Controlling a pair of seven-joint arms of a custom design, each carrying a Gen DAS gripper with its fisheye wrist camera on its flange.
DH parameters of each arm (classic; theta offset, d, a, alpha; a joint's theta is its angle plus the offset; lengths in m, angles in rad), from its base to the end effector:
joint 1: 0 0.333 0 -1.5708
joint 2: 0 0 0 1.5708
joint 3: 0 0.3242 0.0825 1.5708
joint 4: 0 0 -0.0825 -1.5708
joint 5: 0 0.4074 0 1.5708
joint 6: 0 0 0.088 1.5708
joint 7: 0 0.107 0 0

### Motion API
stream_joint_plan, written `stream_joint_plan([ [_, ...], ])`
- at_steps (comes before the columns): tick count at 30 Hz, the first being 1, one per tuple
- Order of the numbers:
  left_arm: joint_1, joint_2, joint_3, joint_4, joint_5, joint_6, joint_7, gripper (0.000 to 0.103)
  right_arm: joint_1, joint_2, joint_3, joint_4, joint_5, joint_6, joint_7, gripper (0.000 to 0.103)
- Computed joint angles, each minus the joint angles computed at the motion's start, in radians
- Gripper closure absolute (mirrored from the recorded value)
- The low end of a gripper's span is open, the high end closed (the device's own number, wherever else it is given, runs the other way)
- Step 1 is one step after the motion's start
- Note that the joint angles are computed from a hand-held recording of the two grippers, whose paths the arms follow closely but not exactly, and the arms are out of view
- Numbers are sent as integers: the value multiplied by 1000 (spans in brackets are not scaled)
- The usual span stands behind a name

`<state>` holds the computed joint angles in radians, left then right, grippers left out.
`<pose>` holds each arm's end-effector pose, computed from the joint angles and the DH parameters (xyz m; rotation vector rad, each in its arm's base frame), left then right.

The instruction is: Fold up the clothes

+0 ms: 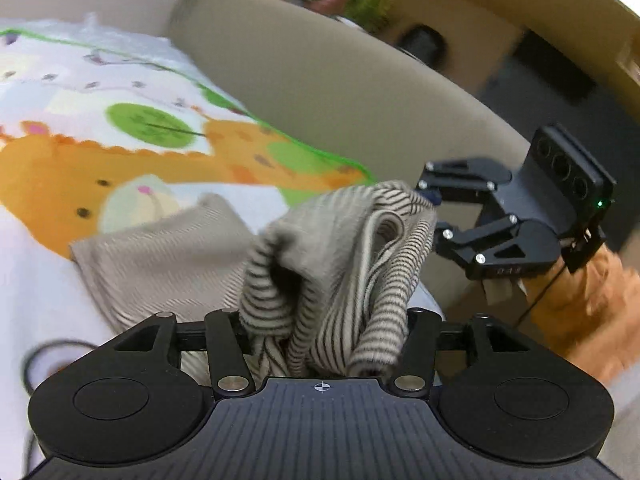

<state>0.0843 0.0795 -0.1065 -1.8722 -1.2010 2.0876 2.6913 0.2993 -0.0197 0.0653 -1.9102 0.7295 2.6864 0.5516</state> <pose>0.6291 -0.0585 0.5107 1.2492 -2.2619 1.5419 0.5907 0.2030 0.5893 -2.1136 0.7935 -0.5215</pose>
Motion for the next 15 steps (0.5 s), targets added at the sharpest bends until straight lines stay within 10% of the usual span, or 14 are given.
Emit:
stream_joint_plan([
  [8, -2, 49, -15, 36, 49, 222, -105, 31, -55, 262, 30, 206, -118, 28, 255, 75],
  [15, -11, -51, -14, -27, -171, 306, 104, 28, -115, 297, 78, 196, -169, 80, 426, 75],
])
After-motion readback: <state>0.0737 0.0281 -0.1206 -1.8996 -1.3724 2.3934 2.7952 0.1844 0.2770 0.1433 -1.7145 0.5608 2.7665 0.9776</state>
